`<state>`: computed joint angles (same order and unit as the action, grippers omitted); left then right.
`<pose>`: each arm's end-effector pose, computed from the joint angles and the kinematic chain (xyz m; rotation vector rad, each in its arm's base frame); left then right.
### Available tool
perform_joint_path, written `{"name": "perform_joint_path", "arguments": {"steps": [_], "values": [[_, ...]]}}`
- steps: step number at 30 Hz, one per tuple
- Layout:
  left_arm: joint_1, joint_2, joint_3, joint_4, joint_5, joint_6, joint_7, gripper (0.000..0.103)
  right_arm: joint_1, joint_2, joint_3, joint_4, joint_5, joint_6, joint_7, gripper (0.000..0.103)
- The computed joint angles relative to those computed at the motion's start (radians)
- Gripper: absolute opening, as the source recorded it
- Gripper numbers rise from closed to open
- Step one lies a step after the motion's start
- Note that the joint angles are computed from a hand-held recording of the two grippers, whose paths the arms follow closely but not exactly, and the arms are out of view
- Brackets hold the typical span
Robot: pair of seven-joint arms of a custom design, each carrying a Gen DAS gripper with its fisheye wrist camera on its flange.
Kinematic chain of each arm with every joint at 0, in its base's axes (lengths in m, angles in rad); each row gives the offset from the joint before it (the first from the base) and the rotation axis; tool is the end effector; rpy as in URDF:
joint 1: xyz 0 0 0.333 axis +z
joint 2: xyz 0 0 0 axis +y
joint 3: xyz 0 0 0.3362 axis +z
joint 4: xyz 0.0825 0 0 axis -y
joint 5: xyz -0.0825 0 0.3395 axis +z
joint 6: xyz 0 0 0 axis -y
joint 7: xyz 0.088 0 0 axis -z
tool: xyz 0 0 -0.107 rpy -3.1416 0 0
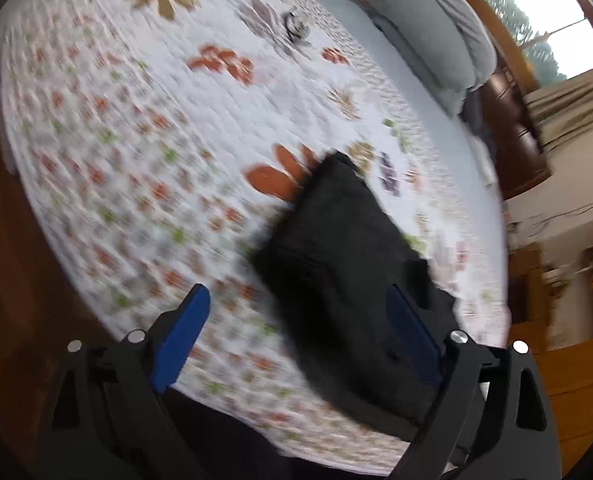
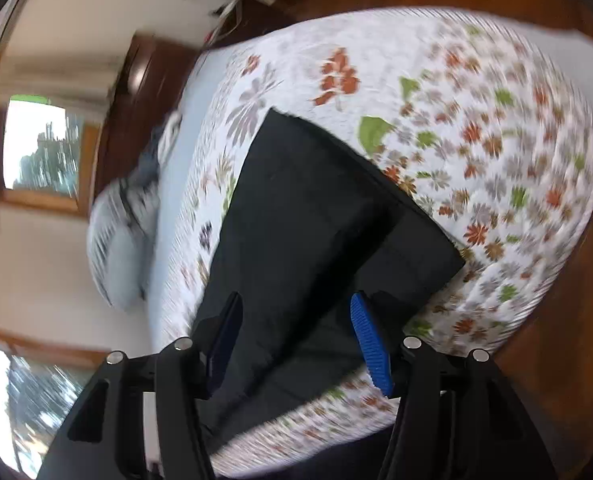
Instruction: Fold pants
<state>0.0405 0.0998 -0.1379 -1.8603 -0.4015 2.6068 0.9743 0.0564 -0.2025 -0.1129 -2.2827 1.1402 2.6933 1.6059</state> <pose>0.5932 -0.0459 0.5733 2.7017 -1.1224 1.0870 0.4717 -0.0601 0.5304 -0.6109 2.1232 0.2165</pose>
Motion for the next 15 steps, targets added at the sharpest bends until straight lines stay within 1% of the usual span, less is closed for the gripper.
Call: {"name": "perform_joint_path", "arguments": {"steps": [1, 3, 5, 8, 10, 11, 12, 13, 15], "values": [[-0.001, 0.010, -0.008, 0.006, -0.033, 0.004, 0.010, 0.090, 0.012, 0.009, -0.007, -0.004, 0.081, 0.020, -0.032, 0.060], [0.000, 0.046, -0.023, 0.044, -0.081, -0.025, 0.028, 0.091, 0.015, 0.023, -0.005, -0.008, 0.159, 0.046, -0.049, 0.061], [-0.008, 0.073, -0.029, 0.068, -0.067, -0.035, 0.015, 0.091, 0.014, 0.034, -0.002, -0.010, 0.221, 0.057, -0.066, 0.061], [-0.015, 0.125, -0.031, 0.128, -0.010, -0.076, -0.032, 0.091, 0.005, 0.040, 0.005, -0.008, 0.244, 0.064, -0.072, 0.061], [-0.021, 0.154, -0.030, 0.166, 0.037, -0.085, -0.063, 0.085, 0.000, 0.043, 0.010, -0.004, 0.234, 0.067, -0.064, 0.063], [-0.019, 0.168, -0.031, 0.188, 0.059, -0.101, -0.067, 0.062, -0.003, 0.046, 0.011, 0.001, 0.225, 0.068, -0.056, 0.063], [-0.017, 0.193, -0.033, 0.227, 0.080, -0.134, -0.068, 0.035, -0.006, 0.052, 0.011, 0.008, 0.217, 0.069, -0.048, 0.064], [-0.021, 0.223, -0.032, 0.280, 0.113, -0.189, -0.082, 0.031, -0.007, 0.057, 0.011, 0.013, 0.220, 0.072, -0.047, 0.065], [-0.019, 0.250, -0.035, 0.322, 0.143, -0.220, -0.094, 0.018, -0.013, 0.087, 0.010, 0.048, 0.221, 0.073, -0.044, 0.065]]}}
